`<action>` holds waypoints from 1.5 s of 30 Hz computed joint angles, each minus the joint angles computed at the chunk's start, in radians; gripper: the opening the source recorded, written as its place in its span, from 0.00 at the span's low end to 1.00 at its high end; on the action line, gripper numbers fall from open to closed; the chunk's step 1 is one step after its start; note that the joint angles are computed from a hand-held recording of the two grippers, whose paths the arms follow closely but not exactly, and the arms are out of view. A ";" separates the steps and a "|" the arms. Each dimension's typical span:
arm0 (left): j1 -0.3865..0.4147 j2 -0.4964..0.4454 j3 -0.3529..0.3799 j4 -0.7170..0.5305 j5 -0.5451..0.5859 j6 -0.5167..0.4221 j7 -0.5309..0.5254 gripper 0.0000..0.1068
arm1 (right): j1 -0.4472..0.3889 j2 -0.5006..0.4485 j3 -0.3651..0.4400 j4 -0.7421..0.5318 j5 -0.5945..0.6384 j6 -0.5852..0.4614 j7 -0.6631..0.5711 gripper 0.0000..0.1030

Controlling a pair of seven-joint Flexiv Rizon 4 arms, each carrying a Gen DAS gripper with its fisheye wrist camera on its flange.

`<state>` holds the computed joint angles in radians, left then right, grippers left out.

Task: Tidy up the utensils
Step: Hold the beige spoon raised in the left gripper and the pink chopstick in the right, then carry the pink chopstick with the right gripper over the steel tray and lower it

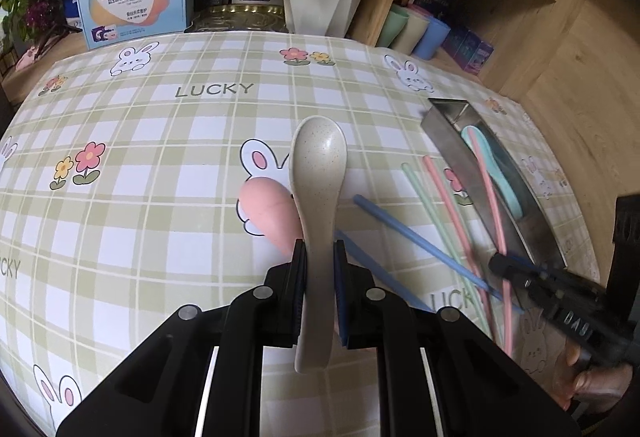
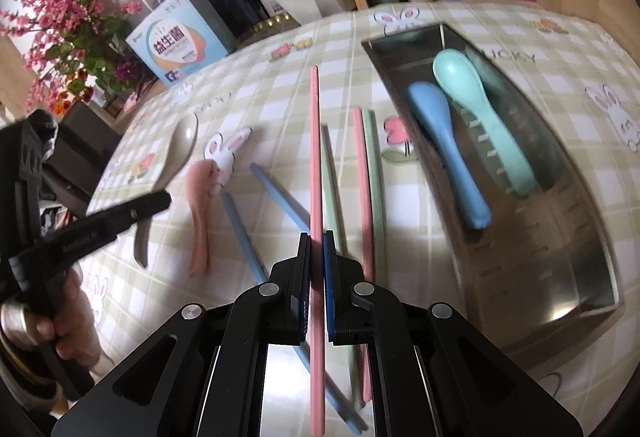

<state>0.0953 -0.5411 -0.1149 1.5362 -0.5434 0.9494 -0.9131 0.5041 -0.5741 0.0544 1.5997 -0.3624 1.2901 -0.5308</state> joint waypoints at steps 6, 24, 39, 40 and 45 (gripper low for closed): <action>0.010 0.016 -0.019 0.016 -0.042 0.008 0.025 0.12 | -0.003 0.061 -0.088 0.021 -0.099 -0.009 0.008 0.06; 0.001 0.019 -0.011 0.020 -0.062 -0.018 0.027 0.12 | -0.103 0.016 0.002 -0.030 -0.026 -0.203 -0.178 0.06; -0.001 0.025 -0.012 0.024 -0.066 -0.025 0.033 0.12 | -0.101 -0.015 0.017 -0.104 -0.006 -0.354 -0.320 0.06; -0.001 0.026 -0.013 0.025 -0.067 -0.025 0.035 0.12 | -0.101 -0.016 0.017 -0.109 -0.005 -0.365 -0.329 0.06; -0.002 0.031 -0.013 0.030 -0.072 -0.026 0.036 0.12 | -0.099 -0.028 0.019 -0.141 0.001 -0.426 -0.378 0.06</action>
